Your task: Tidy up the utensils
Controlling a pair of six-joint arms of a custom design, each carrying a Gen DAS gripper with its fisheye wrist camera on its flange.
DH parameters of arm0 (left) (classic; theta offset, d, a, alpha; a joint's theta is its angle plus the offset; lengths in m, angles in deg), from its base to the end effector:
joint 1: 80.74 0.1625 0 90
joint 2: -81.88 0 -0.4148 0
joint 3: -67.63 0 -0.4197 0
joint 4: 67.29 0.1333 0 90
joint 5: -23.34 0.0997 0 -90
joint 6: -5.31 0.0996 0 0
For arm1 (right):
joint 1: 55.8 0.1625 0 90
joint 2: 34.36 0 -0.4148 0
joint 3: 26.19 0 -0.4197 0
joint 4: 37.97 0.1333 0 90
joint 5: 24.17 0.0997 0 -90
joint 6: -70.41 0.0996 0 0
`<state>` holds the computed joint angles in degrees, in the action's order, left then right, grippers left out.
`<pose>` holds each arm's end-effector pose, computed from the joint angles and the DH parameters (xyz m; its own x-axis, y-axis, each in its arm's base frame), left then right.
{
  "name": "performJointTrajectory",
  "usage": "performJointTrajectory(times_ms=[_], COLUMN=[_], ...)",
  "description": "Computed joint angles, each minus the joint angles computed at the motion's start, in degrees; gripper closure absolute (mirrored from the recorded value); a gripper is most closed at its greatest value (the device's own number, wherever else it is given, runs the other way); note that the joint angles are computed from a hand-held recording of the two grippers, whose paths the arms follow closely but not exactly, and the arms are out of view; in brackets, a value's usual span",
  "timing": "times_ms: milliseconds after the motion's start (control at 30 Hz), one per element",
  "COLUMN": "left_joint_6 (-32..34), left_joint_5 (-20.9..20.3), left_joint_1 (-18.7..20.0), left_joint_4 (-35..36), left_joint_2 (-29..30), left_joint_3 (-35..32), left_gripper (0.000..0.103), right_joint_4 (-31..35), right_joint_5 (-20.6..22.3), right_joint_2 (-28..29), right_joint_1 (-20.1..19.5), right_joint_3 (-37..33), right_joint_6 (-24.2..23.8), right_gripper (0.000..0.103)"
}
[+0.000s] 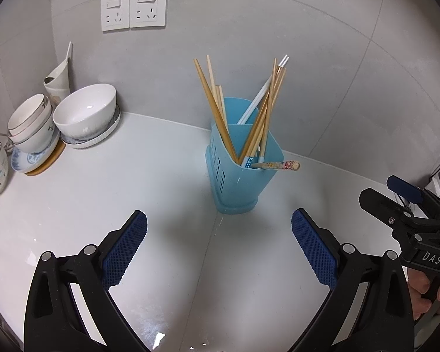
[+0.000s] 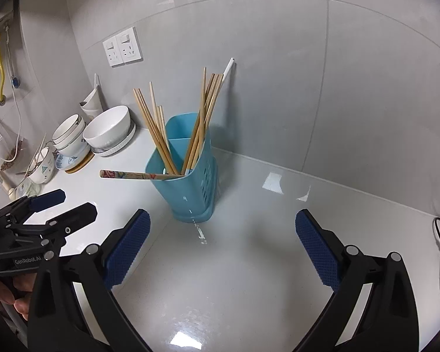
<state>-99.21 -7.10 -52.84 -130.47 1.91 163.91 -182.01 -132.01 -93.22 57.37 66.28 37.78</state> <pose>-0.3511 -0.4339 0.3481 -0.6955 -0.5120 -0.5041 0.1131 0.6148 -0.7805 0.3662 -0.5944 0.2312 -0.5736 -0.6972 0.4300 -0.8051 0.5766 -0.1392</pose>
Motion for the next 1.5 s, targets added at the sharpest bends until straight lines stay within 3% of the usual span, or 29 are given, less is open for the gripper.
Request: performJointTrajectory(times_ms=[867,1333,1500], left_joint_6=[3.81,0.29,0.85], left_joint_5=[-0.5,-0.93,-1.24], left_joint_1=[0.32,0.77,0.96], left_joint_4=[0.8,5.4,3.41], left_joint_2=[1.77,3.97,3.61], left_joint_3=[-2.06,-4.34,-3.83], left_gripper=[0.006,0.006,0.006], right_joint_4=[2.05,3.97,4.37], right_joint_5=[-0.97,-0.03,0.4], right_joint_2=[-0.08,0.37,0.25], right_joint_1=[0.46,-0.18,-0.3], right_joint_3=[-0.59,-1.54,-1.52], right_joint_6=[1.0,0.86,0.13], right_gripper=[0.008,0.008,0.008])
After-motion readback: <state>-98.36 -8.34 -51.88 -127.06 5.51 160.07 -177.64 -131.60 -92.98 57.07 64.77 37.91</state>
